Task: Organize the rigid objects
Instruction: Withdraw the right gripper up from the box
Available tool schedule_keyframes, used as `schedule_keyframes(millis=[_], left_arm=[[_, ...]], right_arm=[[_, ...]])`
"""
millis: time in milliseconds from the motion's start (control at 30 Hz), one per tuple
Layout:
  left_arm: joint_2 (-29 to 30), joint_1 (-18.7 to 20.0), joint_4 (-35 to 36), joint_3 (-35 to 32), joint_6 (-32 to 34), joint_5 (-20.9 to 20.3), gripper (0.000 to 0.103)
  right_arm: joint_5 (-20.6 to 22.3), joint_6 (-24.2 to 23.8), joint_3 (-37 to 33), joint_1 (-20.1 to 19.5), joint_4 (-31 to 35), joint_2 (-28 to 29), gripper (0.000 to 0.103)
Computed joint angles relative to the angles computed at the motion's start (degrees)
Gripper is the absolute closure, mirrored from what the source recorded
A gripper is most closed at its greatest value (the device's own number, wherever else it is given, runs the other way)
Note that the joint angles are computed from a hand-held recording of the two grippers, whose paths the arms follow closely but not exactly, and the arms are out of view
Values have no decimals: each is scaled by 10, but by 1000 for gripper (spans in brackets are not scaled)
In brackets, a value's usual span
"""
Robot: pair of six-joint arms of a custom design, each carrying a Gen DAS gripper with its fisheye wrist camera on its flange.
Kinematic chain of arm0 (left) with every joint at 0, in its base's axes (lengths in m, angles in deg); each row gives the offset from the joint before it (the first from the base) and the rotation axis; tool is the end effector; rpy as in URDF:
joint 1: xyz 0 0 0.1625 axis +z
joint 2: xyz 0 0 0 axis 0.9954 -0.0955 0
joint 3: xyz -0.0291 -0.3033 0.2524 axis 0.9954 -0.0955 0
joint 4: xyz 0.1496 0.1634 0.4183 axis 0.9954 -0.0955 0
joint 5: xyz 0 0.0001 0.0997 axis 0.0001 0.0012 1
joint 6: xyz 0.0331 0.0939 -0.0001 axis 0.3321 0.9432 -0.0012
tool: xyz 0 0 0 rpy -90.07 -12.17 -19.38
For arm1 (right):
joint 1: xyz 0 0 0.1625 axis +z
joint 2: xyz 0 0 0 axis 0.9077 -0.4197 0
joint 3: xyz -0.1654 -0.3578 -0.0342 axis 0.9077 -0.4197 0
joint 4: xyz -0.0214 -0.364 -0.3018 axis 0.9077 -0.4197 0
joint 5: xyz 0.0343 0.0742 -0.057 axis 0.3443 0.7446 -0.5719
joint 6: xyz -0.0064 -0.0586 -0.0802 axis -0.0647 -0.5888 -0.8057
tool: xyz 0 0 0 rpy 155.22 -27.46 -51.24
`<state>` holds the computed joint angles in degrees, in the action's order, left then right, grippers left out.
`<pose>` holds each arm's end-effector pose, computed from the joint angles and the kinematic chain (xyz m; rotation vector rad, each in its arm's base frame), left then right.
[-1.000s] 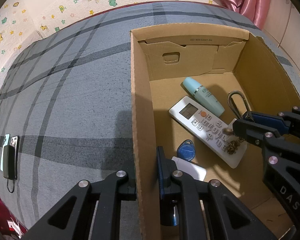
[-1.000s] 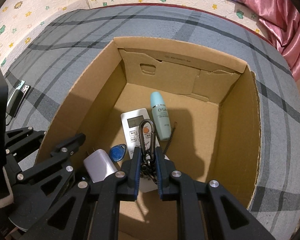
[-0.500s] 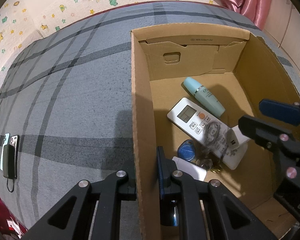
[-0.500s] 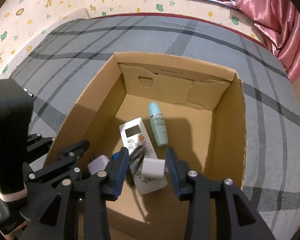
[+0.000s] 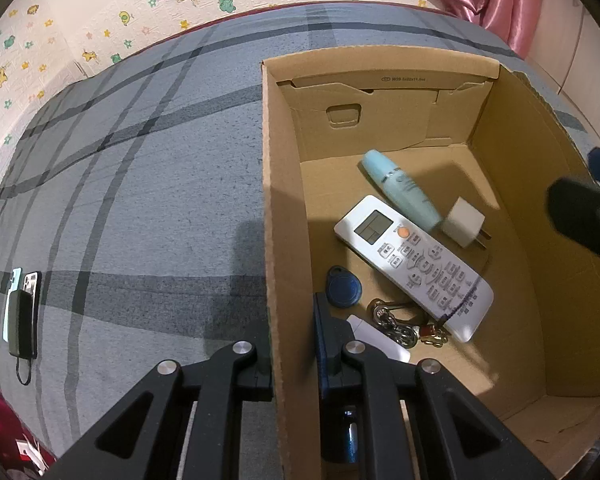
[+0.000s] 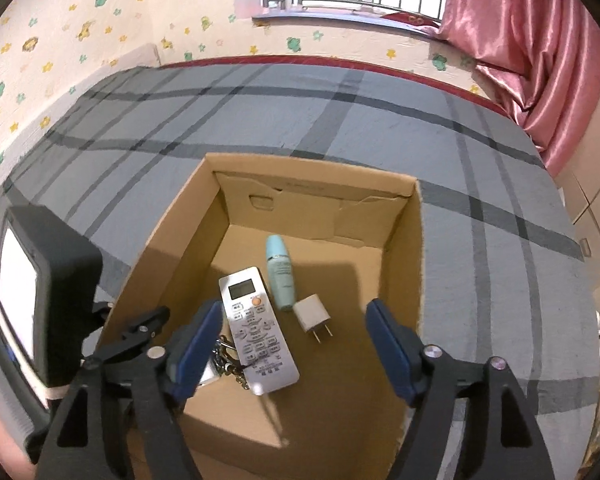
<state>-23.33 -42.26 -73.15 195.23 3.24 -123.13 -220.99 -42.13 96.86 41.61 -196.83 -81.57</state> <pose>-0.2359 -0.4861 0.0386 0.8646 2.2378 -0.2875 0.1845 -0.4207 0.1765 0.0915 -2.1996 0.8103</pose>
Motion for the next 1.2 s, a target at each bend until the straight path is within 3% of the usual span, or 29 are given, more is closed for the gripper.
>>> schedule_keyframes(millis=[233,667,1200], left_arm=[[0,-1,1,0,0,1,88],[2,-1,3,-2,-2,3,88],[4,-2,6,-4,-4,5,88]], right_arm=[[-16,26,18,8,11,-42,0],[-65,26,65,12,-9,-102,0],[-70,59,120,6,12,-179,0]])
